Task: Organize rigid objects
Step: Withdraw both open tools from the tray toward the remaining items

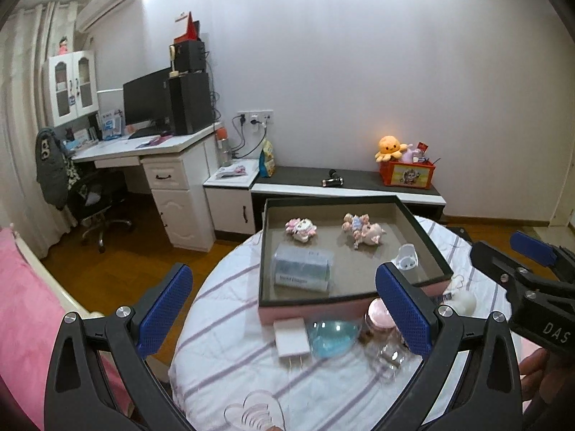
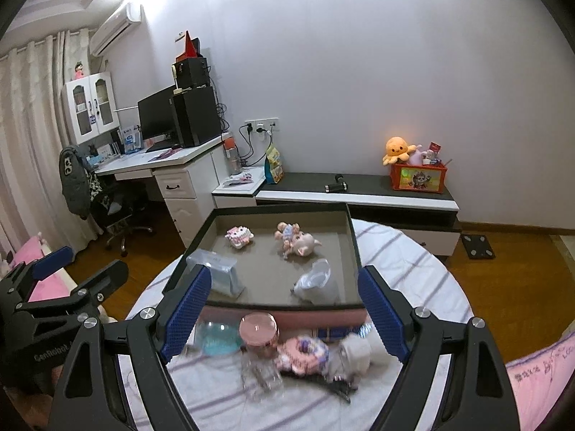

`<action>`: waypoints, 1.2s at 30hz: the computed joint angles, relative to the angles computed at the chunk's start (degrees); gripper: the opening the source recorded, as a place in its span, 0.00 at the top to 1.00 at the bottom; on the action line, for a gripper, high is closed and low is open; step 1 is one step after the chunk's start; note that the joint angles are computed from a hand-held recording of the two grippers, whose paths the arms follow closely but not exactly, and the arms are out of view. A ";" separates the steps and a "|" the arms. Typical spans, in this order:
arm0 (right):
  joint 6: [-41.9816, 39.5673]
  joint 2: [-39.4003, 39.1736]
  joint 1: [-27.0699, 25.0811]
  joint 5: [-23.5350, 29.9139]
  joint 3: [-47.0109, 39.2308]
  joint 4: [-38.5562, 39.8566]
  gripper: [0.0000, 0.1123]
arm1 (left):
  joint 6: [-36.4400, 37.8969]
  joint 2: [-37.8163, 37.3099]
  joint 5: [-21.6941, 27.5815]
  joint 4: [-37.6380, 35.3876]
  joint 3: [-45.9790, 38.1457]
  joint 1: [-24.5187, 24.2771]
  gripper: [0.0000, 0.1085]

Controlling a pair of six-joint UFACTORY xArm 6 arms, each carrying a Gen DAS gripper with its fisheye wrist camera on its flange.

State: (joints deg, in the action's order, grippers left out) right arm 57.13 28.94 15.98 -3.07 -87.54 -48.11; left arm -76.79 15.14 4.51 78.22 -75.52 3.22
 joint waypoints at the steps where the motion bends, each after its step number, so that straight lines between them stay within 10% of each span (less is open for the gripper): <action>1: 5.61 -0.86 -0.50 -0.11 0.76 -5.51 0.24 | -0.30 -0.71 -0.04 0.14 0.93 0.11 0.05; 14: 36.41 -8.00 -1.69 -0.04 8.10 -36.01 0.24 | -8.25 -9.73 1.92 7.95 11.35 -0.13 0.05; 36: 47.23 -11.43 -1.04 0.41 10.30 -47.53 0.24 | -11.83 -13.52 1.49 10.47 16.87 0.97 0.05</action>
